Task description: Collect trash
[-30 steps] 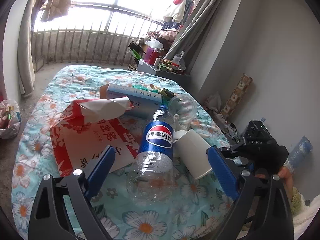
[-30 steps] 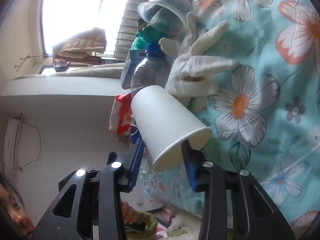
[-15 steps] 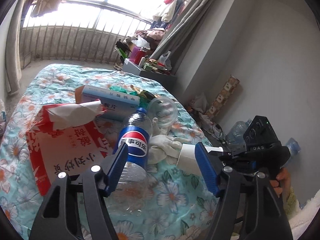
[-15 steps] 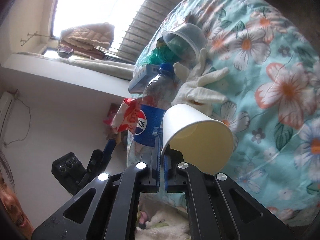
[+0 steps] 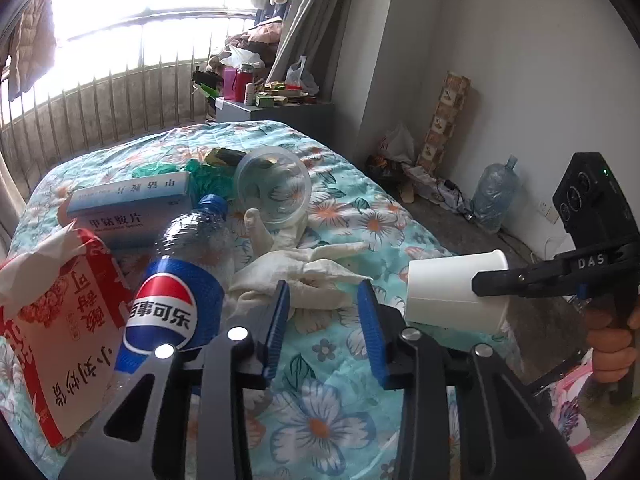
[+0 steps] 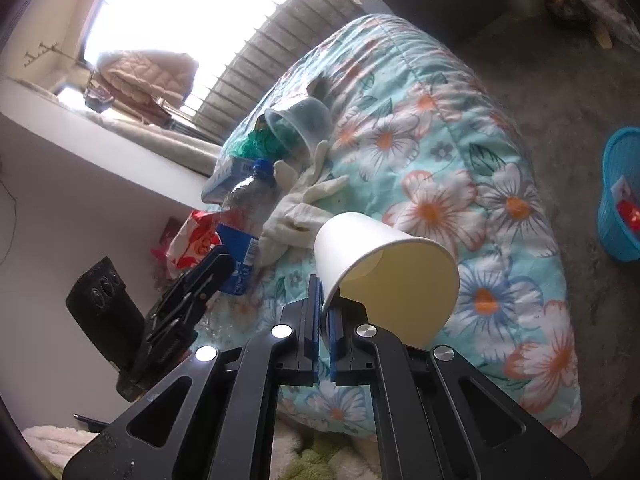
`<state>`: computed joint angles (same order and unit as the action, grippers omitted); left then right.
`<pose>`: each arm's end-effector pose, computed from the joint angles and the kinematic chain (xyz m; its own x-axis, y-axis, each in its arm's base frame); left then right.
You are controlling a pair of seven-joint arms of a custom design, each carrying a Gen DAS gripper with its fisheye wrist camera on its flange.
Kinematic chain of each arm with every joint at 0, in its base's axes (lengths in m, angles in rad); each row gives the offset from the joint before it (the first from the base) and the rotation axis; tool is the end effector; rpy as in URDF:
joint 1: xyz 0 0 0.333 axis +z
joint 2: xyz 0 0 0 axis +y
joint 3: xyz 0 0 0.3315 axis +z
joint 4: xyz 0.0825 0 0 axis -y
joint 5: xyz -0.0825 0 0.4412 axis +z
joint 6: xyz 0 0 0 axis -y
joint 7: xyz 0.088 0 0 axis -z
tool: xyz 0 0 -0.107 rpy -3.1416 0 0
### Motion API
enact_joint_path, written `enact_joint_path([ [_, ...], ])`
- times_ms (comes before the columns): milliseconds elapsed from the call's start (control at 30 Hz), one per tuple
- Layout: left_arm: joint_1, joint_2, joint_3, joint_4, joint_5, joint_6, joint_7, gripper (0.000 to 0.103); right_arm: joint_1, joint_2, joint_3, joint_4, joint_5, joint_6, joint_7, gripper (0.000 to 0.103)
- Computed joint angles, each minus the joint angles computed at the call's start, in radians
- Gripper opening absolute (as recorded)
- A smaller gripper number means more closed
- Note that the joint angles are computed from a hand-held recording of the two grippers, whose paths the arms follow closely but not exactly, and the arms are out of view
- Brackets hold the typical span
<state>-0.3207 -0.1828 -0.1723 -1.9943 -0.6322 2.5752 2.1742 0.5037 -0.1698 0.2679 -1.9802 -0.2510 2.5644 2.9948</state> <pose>0.5355 -0.2849 0.6279 -0.6876 -0.7122 0.1411 -0.5354 0.3661 -0.7611 0.4288 0.4377 0.6268 -0.2505 -0.7627 -0.5963 -0.7529 0.5407 -0.3753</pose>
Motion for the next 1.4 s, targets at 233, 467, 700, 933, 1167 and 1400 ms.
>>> enact_joint_path([
  [233,0.001,0.061,-0.054,0.027,0.173,0.047,-0.061,0.026,-0.047,-0.094,0.013,-0.132,-0.030,0.128,0.111,0.002],
  [467,0.033,0.136,-0.123,0.041,0.808,0.197,-0.386,0.026,-0.099,-0.144,0.042,-0.218,-0.027,0.238,0.174,0.003],
  [700,0.000,0.145,-0.111,0.044,0.917,0.153,-0.350,0.027,-0.137,-0.176,0.064,-0.274,-0.024,0.312,0.195,0.005],
  [933,-0.004,0.165,-0.124,0.032,1.136,0.189,-0.393,0.038,-0.164,-0.203,0.083,-0.323,0.007,0.375,0.190,0.006],
  [1167,-0.022,0.218,-0.105,0.108,1.158,0.165,-0.500,0.005,-0.204,-0.226,0.120,-0.343,0.005,0.394,0.204,0.007],
  [1400,-0.004,0.192,-0.091,0.171,0.927,0.209,-0.477,0.004,-0.217,-0.232,0.132,-0.352,0.010,0.410,0.194,0.006],
])
